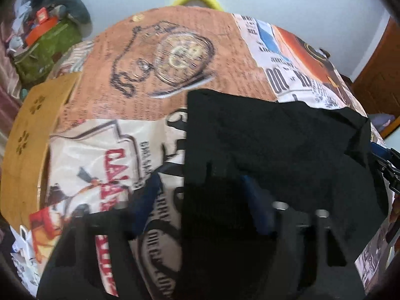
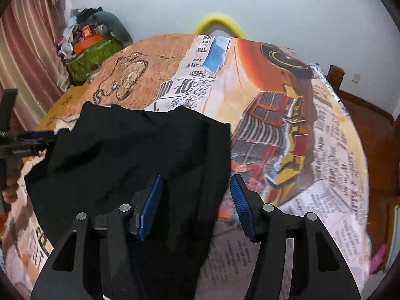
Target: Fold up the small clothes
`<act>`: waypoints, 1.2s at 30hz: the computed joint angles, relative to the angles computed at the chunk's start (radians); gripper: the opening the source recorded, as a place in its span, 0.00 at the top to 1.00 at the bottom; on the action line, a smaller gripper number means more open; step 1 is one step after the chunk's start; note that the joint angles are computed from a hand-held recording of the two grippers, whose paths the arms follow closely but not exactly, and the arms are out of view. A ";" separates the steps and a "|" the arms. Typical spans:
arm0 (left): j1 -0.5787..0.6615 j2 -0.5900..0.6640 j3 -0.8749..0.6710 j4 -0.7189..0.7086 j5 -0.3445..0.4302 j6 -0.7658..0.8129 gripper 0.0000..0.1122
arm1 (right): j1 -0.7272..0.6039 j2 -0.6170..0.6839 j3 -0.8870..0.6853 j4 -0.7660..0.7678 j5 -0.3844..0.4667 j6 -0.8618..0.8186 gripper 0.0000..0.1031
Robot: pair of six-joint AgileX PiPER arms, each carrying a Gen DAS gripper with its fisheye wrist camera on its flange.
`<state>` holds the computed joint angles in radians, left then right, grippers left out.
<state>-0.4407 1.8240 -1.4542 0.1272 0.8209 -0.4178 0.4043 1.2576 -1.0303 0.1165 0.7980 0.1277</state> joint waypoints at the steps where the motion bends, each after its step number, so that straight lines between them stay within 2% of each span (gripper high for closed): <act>1: 0.003 0.016 -0.015 -0.034 0.007 0.026 0.74 | 0.000 -0.001 0.004 0.009 -0.005 0.004 0.49; 2: 0.004 0.029 -0.027 -0.069 0.008 0.048 0.89 | -0.003 0.004 0.005 0.020 -0.011 0.006 0.49; 4: -0.018 0.017 -0.018 -0.020 -0.012 -0.004 0.91 | -0.001 0.008 0.010 0.011 -0.027 0.023 0.58; 6: -0.035 -0.001 -0.006 0.056 -0.029 -0.077 0.92 | 0.009 0.003 0.018 -0.016 -0.037 0.041 0.74; 8: -0.014 -0.029 0.015 0.049 -0.058 -0.122 0.92 | 0.020 -0.003 0.028 -0.039 -0.045 0.060 0.80; 11: 0.016 0.002 -0.021 0.055 -0.015 -0.182 0.92 | 0.043 -0.003 0.041 -0.084 -0.052 0.094 0.81; 14: 0.022 0.053 -0.060 0.028 0.035 -0.164 0.91 | 0.058 0.001 0.037 -0.102 -0.048 0.122 0.81; 16: 0.024 0.022 -0.023 0.022 0.015 -0.176 0.87 | 0.059 -0.007 0.027 -0.105 -0.027 0.134 0.80; 17: 0.032 0.002 -0.003 -0.001 0.004 -0.164 0.78 | 0.055 -0.025 0.028 -0.099 -0.016 0.138 0.80; 18: 0.051 -0.029 0.029 -0.058 -0.013 -0.118 0.64 | 0.049 -0.039 0.031 -0.090 -0.009 0.135 0.74; 19: 0.061 -0.048 0.048 -0.080 -0.018 -0.104 0.56 | 0.036 -0.056 0.035 -0.065 0.006 0.118 0.70; 20: 0.074 -0.089 0.093 -0.101 -0.039 -0.085 0.44 | 0.024 -0.075 0.041 -0.040 0.020 0.102 0.59; 21: 0.075 -0.115 0.121 -0.097 -0.048 -0.092 0.40 | 0.010 -0.112 0.057 -0.012 0.035 0.084 0.54; 23: 0.093 -0.169 0.185 -0.118 -0.050 -0.058 0.40 | 0.007 -0.160 0.085 0.005 0.049 0.073 0.53; 26: 0.138 -0.212 0.269 -0.258 -0.046 0.064 0.40 | 0.005 -0.223 0.133 0.037 0.096 0.054 0.52; 29: 0.150 -0.240 0.337 -0.372 -0.064 0.159 0.40 | 0.002 -0.257 0.181 0.091 0.106 0.041 0.52; 31: 0.117 -0.254 0.362 -0.378 -0.089 0.167 0.48 | 0.039 -0.275 0.194 0.080 0.086 0.075 0.52; 32: 0.098 -0.255 0.364 -0.367 -0.093 0.154 0.57 | 0.048 -0.272 0.192 0.093 0.084 0.070 0.52; 33: 0.080 -0.248 0.355 -0.361 -0.087 0.140 0.66 | 0.063 -0.266 0.189 0.103 0.078 0.072 0.56; 34: 0.061 -0.243 0.346 -0.338 -0.080 0.111 0.67 | 0.077 -0.264 0.188 0.100 0.072 0.080 0.59; 36: 0.018 -0.241 0.331 -0.259 -0.070 0.026 0.73 | 0.131 -0.242 0.173 0.045 0.065 0.134 0.75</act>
